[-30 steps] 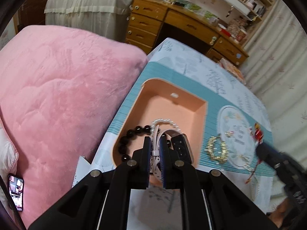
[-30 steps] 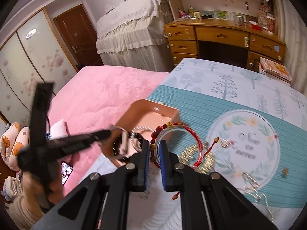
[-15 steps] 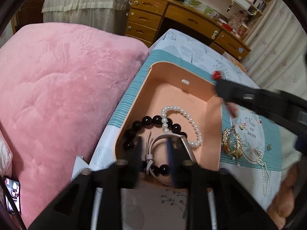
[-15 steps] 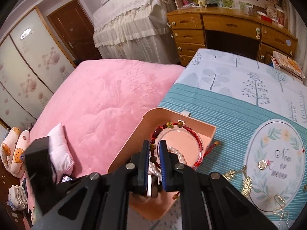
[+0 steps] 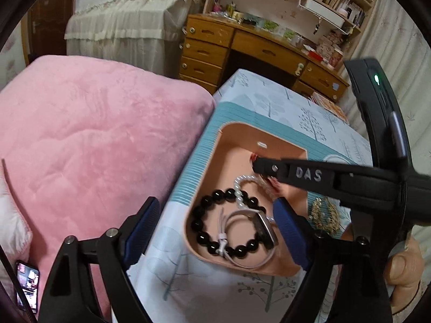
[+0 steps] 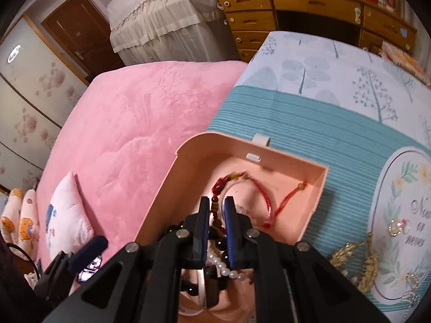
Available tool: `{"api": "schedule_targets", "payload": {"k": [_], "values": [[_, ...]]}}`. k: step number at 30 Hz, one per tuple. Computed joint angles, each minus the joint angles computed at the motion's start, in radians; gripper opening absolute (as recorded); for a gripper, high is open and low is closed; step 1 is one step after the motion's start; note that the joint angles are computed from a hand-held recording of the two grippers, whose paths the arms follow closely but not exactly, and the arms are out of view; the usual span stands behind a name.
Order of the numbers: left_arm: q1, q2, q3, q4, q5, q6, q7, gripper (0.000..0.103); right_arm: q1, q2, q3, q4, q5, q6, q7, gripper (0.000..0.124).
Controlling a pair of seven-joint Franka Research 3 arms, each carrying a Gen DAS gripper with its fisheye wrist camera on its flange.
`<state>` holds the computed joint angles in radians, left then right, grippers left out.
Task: Organize jewelry
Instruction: 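Carry the watch and red bracelet into the peach box and open both tools, then withdraw both tools from the box toward the remaining jewelry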
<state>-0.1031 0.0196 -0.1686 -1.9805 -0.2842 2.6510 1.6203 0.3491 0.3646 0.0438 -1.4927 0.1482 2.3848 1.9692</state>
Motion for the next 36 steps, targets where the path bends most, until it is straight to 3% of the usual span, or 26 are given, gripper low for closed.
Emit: {"api": "schedule_targets", "payload": {"k": [8, 12, 24, 30, 36], "values": [[0.0, -0.015, 0.007, -0.012, 0.092, 0.024, -0.049, 0.091, -0.012, -0.081, 0.0, -0.096, 0.026, 0.057, 0.02, 0.014], [-0.004, -0.021, 0.005, -0.01, 0.084, 0.002, -0.028, 0.091, -0.005, -0.14, -0.01, -0.161, -0.026, 0.087, 0.059, 0.035], [-0.039, -0.068, 0.005, -0.044, 0.041, 0.006, 0.042, 0.091, -0.031, -0.357, 0.007, -0.413, -0.221, 0.149, 0.183, 0.035], [-0.065, -0.084, 0.003, -0.055, 0.015, 0.0, 0.093, 0.091, -0.072, -0.476, 0.043, -0.545, -0.342, 0.14, 0.253, 0.035], [-0.086, -0.098, 0.004, -0.064, -0.035, -0.016, 0.139, 0.091, -0.126, -0.598, 0.079, -0.674, -0.378, 0.156, 0.312, 0.035]]}}
